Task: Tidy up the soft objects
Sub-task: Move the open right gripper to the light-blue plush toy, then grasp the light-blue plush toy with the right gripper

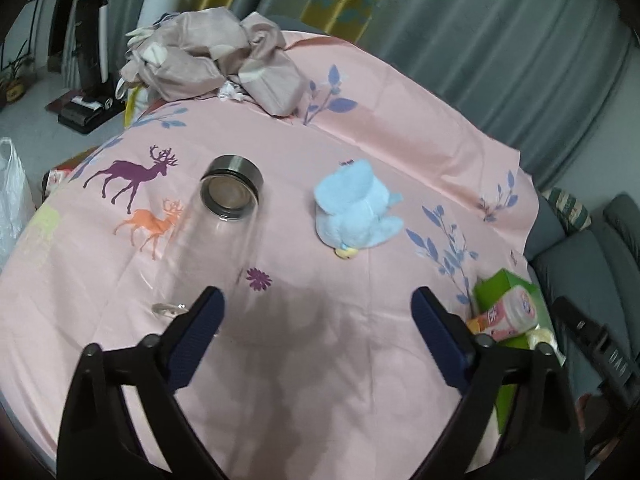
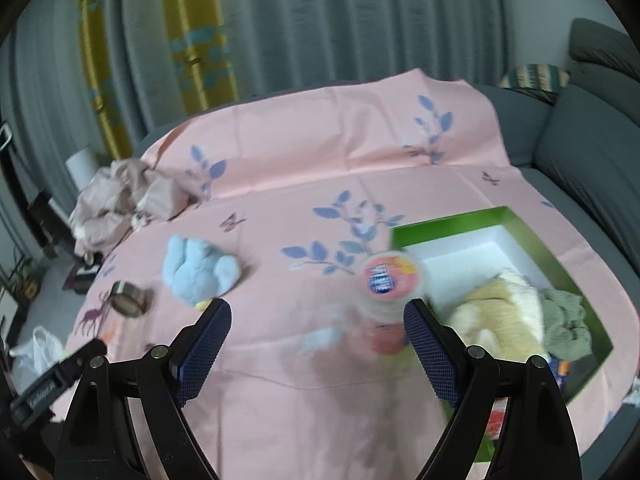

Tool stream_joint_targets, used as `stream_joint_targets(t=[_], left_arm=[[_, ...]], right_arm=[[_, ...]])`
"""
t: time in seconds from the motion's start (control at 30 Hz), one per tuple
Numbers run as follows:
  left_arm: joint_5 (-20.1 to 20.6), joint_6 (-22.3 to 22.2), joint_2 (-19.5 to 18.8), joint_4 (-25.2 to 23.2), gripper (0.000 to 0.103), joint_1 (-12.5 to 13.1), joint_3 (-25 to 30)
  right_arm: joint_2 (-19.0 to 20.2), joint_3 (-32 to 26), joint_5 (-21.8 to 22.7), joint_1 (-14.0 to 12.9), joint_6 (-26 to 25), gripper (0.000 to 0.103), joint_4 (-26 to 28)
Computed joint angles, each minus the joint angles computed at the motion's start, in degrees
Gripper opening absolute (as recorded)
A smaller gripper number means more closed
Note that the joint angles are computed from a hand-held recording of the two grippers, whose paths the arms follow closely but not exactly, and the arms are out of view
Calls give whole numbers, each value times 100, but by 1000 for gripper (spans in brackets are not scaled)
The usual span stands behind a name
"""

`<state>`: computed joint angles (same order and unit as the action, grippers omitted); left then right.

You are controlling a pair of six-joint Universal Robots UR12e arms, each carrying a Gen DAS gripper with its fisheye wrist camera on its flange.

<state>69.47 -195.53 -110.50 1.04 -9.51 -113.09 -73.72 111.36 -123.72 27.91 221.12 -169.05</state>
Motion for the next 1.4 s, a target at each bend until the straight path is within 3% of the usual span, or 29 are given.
stream_joint_targets(t=[0.1, 0.2, 0.4, 0.47, 0.67, 0.8, 0.9, 0.93, 1.0, 1.17, 1.4], left_arm=[[-136, -152, -30, -207, 84, 74, 67], [-18, -196, -32, -345, 77, 76, 113], [-216, -246, -31, -522, 61, 153, 152], [-186, -197, -21, -685, 44, 154, 185], [-231, -241, -45, -809, 43, 191, 238], [-251, -162, -51, -871, 43, 187, 260], [-299, -106, -62, -917, 43, 189, 280], [-294, -89, -64, -936, 43, 183, 287], [-273, -54, -73, -971, 43, 174, 303], [-269, -9, -72, -930, 43, 163, 293], [-68, 13, -51, -924, 43, 103, 280]], right_arm=[[151, -216, 14, 58, -168, 89, 187], [305, -424, 207, 61, -283, 89, 282], [692, -925, 1682, -250, -488, 89, 168], [912, -1186, 1906, -325, -599, 89, 171], [1560, -1999, 2230, -438, -446, 89, 998], [1925, -2452, 2033, -468, -240, 89, 1450], [2100, -2537, 2334, -573, -111, 89, 1323], [2113, -2521, 2345, -584, -68, 89, 1266], [2150, -2494, 2184, -565, -79, 70, 1165], [1964, -2263, 1897, -491, -396, 64, 977], [1239, -1894, 2096, -390, -1223, 64, 2276]])
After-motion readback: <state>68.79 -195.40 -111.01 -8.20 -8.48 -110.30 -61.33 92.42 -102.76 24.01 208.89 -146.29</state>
